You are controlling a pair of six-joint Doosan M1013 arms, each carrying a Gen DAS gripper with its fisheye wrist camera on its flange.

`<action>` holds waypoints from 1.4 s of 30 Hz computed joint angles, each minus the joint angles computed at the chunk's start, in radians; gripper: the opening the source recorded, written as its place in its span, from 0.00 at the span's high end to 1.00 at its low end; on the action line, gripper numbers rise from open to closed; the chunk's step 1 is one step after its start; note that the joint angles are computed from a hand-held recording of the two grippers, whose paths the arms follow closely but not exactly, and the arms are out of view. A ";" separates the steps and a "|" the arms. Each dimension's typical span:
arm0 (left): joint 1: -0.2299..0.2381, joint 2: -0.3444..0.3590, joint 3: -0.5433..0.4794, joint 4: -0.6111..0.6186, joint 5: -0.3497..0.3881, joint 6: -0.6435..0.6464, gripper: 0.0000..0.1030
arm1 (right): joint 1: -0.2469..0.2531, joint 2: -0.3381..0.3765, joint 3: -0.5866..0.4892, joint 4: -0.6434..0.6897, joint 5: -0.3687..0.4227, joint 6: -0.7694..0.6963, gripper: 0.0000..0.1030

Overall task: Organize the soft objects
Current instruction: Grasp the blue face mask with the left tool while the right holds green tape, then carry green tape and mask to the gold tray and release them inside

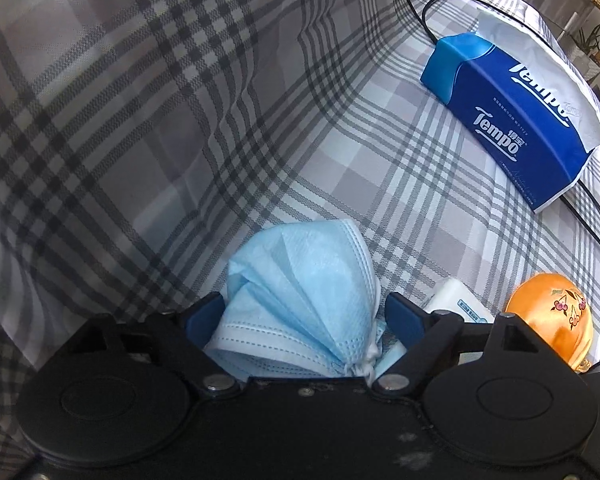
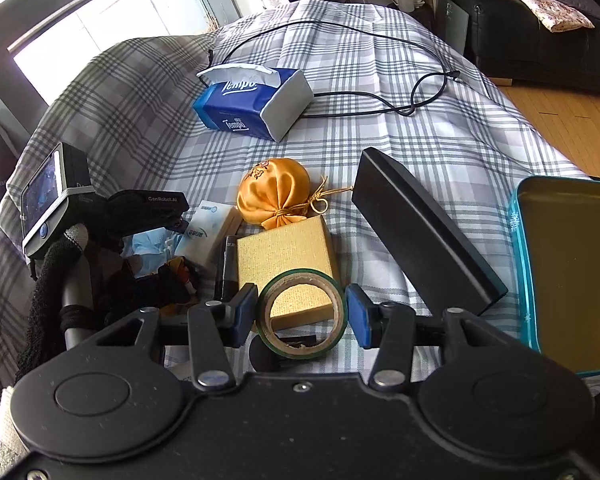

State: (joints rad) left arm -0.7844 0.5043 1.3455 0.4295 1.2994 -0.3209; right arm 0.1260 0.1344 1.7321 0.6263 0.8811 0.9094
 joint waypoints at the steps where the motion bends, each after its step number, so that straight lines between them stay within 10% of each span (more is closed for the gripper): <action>1: -0.001 -0.002 0.001 0.004 -0.006 -0.001 0.26 | 0.001 -0.001 0.001 -0.001 0.000 0.001 0.53; 9: -0.022 -0.012 -0.011 0.040 0.022 -0.026 0.48 | -0.011 -0.019 0.014 0.014 -0.014 -0.005 0.53; 22: -0.112 -0.013 -0.124 0.173 0.157 -0.033 0.48 | -0.095 -0.060 0.042 0.097 -0.032 -0.032 0.53; 42: -0.210 0.345 -0.812 0.211 0.194 0.628 0.45 | -0.298 -0.044 0.016 0.021 -0.196 0.199 0.53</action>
